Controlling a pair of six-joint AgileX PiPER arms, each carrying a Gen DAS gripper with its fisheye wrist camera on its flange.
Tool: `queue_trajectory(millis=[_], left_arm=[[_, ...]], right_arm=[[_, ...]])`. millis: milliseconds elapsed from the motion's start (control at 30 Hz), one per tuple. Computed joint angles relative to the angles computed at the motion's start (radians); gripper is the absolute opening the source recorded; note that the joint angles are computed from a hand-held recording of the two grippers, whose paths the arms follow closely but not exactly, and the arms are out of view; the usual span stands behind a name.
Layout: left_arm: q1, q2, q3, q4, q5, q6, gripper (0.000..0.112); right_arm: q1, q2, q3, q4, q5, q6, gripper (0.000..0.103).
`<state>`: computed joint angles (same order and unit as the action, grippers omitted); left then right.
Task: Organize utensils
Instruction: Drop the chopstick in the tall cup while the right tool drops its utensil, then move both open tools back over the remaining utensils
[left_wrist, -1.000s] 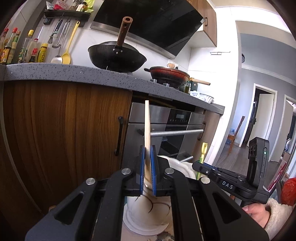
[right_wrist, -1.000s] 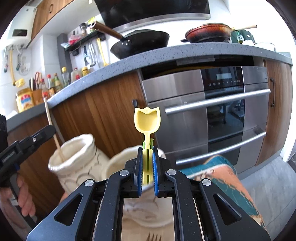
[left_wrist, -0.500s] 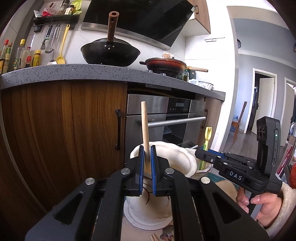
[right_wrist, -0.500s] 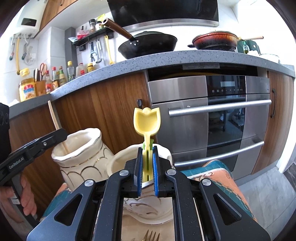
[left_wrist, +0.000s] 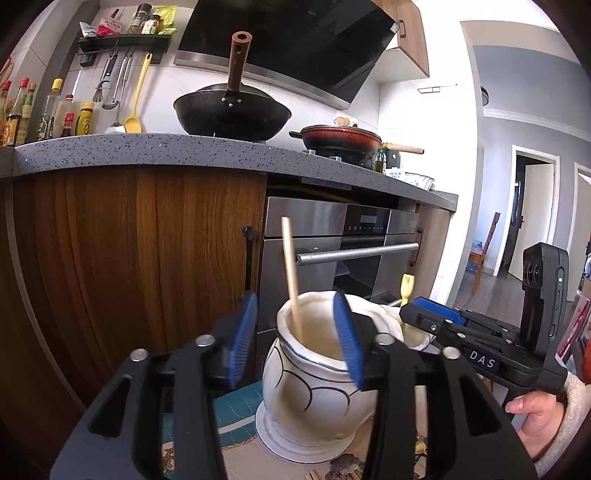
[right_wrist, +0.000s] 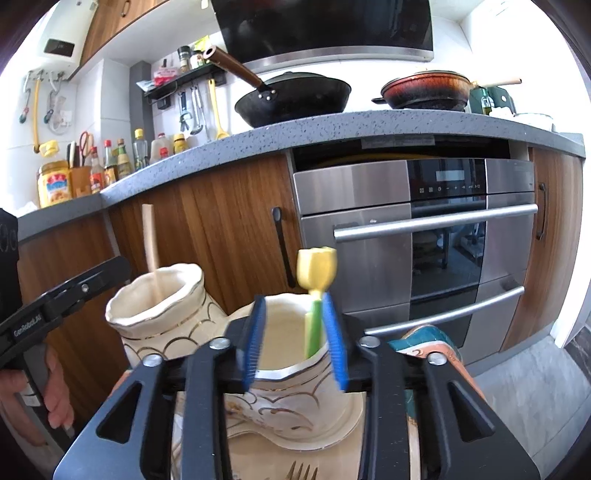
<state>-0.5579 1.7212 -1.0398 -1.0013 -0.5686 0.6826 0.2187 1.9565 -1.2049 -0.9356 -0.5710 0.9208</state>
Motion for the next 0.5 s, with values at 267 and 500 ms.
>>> queue_trajectory(millis=[267, 500], left_arm=[[-0.017, -0.027, 0.033, 0.006, -0.066, -0.042, 0.082], [-0.059, -0.076, 0.106, -0.069, -0.134, -0.027, 0.096]], right_arm=[[-0.018, -0.033, 0.055, 0.083, -0.055, -0.051, 0.085], [-0.059, -0.116, 0.195, 0.161, -0.108, -0.115, 0.096]])
